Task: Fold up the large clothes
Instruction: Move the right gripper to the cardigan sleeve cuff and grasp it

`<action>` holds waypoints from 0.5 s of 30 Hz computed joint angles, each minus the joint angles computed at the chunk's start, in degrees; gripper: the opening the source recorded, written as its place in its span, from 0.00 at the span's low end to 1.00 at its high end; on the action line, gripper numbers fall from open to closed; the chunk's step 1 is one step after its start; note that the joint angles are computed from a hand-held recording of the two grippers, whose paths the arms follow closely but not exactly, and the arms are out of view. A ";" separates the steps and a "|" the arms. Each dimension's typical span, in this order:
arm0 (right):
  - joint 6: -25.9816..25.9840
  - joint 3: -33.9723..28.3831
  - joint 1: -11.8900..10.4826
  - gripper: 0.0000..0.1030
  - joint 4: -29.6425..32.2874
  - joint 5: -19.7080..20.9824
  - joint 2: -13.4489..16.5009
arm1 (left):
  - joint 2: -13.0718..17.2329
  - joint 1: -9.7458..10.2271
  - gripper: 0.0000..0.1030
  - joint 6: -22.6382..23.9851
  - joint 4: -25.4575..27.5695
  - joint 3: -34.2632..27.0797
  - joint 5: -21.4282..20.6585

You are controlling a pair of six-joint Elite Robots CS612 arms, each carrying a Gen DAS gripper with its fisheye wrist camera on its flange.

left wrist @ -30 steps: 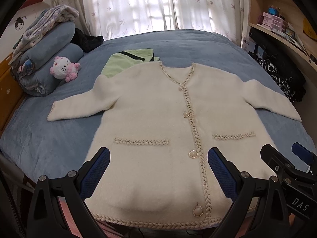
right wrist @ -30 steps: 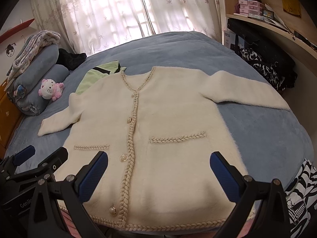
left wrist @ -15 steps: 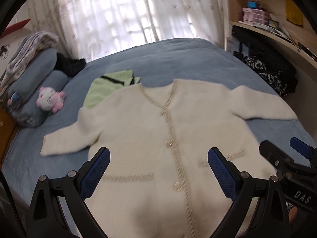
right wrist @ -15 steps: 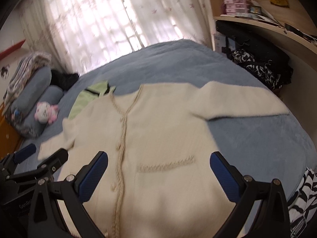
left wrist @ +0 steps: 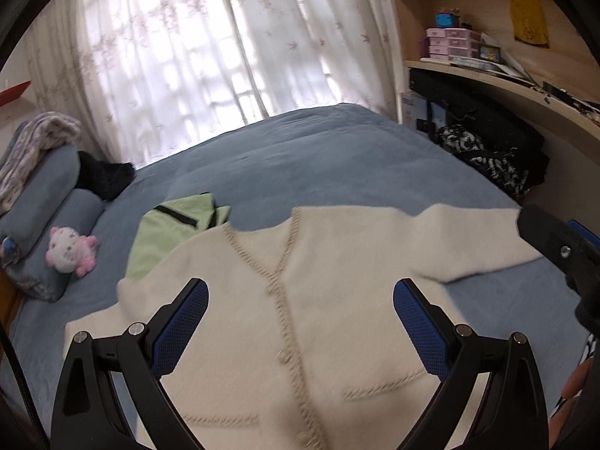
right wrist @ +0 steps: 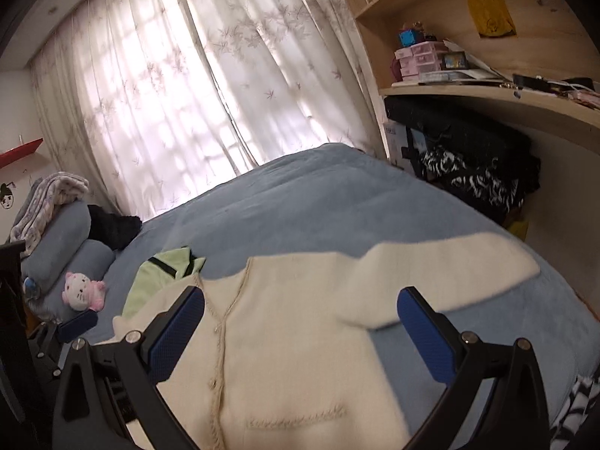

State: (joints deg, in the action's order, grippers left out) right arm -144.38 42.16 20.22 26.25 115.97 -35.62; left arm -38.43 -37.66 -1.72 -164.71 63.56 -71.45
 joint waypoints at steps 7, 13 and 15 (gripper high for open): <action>-3.24 -9.94 -1.96 1.00 9.85 -0.48 4.65 | 6.35 -0.05 0.95 -0.64 6.60 -12.47 -3.23; -2.64 -19.69 -4.04 1.00 20.18 4.52 10.66 | 13.28 -0.01 0.95 -4.35 14.66 -24.95 -6.44; -0.68 -23.67 -4.97 1.00 25.26 4.18 13.35 | 15.46 0.03 0.95 -5.65 17.12 -28.64 -7.76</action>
